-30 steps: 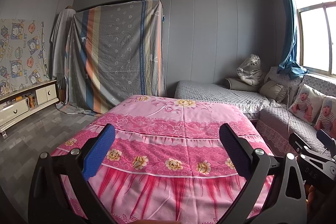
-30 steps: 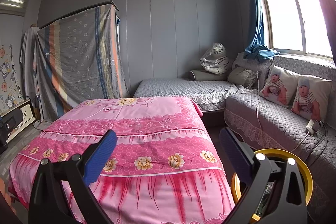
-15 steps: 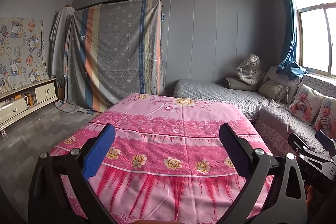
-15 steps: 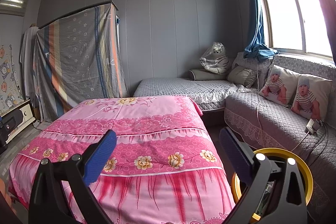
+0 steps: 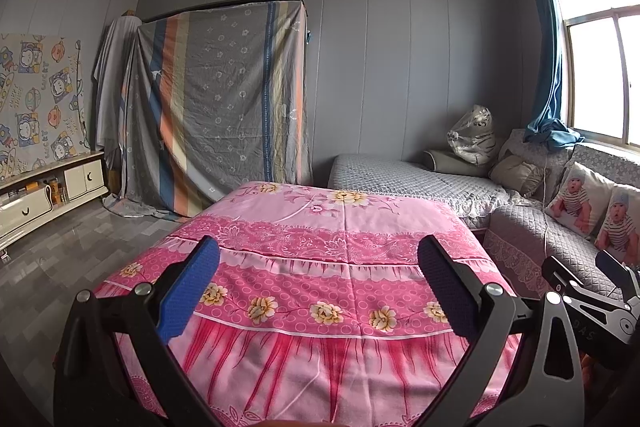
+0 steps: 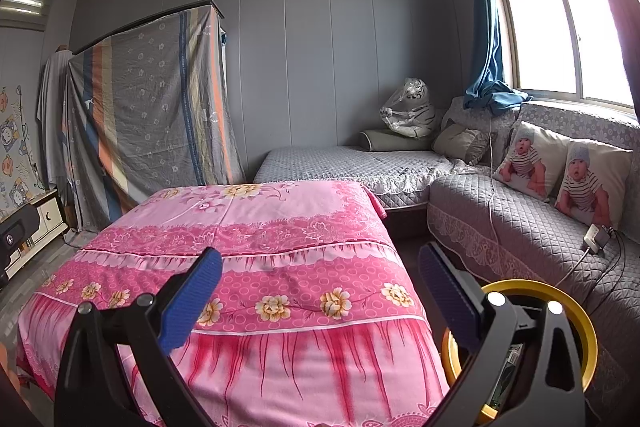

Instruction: Collect trash

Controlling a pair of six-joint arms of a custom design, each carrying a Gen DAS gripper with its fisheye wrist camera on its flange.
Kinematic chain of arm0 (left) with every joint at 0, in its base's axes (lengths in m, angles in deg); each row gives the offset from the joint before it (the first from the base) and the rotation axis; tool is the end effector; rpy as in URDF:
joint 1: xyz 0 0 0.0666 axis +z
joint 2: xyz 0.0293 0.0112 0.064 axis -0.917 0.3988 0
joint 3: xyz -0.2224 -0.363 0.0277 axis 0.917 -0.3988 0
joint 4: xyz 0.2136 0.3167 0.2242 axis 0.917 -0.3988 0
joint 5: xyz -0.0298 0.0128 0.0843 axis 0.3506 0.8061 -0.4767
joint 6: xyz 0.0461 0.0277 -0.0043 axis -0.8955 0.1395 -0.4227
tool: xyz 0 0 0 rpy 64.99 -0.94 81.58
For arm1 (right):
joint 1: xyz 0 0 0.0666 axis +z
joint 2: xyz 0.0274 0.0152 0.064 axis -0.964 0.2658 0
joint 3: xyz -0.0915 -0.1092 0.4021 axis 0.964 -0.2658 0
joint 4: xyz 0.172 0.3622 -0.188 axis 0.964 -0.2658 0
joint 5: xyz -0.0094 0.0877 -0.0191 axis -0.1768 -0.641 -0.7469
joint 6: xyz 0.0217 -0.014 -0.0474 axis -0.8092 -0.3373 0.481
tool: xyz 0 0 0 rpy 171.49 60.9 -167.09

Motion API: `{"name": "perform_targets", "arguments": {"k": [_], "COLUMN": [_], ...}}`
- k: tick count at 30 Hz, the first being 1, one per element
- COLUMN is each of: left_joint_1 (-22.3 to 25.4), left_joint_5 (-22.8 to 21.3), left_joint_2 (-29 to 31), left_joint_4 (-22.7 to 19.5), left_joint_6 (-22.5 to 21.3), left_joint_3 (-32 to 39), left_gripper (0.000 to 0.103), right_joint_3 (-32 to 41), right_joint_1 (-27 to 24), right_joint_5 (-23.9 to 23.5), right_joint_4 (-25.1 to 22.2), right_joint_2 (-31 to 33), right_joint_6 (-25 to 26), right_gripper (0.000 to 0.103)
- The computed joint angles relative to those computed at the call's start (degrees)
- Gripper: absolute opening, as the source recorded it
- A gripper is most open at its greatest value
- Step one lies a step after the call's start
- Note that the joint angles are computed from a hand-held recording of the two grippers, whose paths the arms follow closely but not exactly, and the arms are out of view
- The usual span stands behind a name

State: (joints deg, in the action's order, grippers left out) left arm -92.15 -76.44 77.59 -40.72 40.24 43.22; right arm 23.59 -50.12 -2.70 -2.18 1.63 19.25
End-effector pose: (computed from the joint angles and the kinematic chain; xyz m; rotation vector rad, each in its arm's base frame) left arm 0.4549 -0.2086 0.4957 0.0975 1.7997 -0.1734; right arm 0.4047 0.1581 0.4717 0.3377 1.8300 -0.1982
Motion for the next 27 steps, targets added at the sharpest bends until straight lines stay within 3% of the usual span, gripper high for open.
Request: {"name": "perform_targets", "arguments": {"k": [27], "left_joint_1": [0.6], "left_joint_5": [1.9], "left_joint_2": [0.3], "left_joint_4": [-0.8], "left_joint_6": [0.0], "left_joint_3": [0.5], "left_gripper": [0.095], "right_joint_3": [0.1], "right_joint_1": [-0.2], "right_joint_5": [-0.6], "right_joint_4": [-1.9], "right_joint_2": [-0.1], "right_joint_6": [-1.4], "right_gripper": [0.095]}}
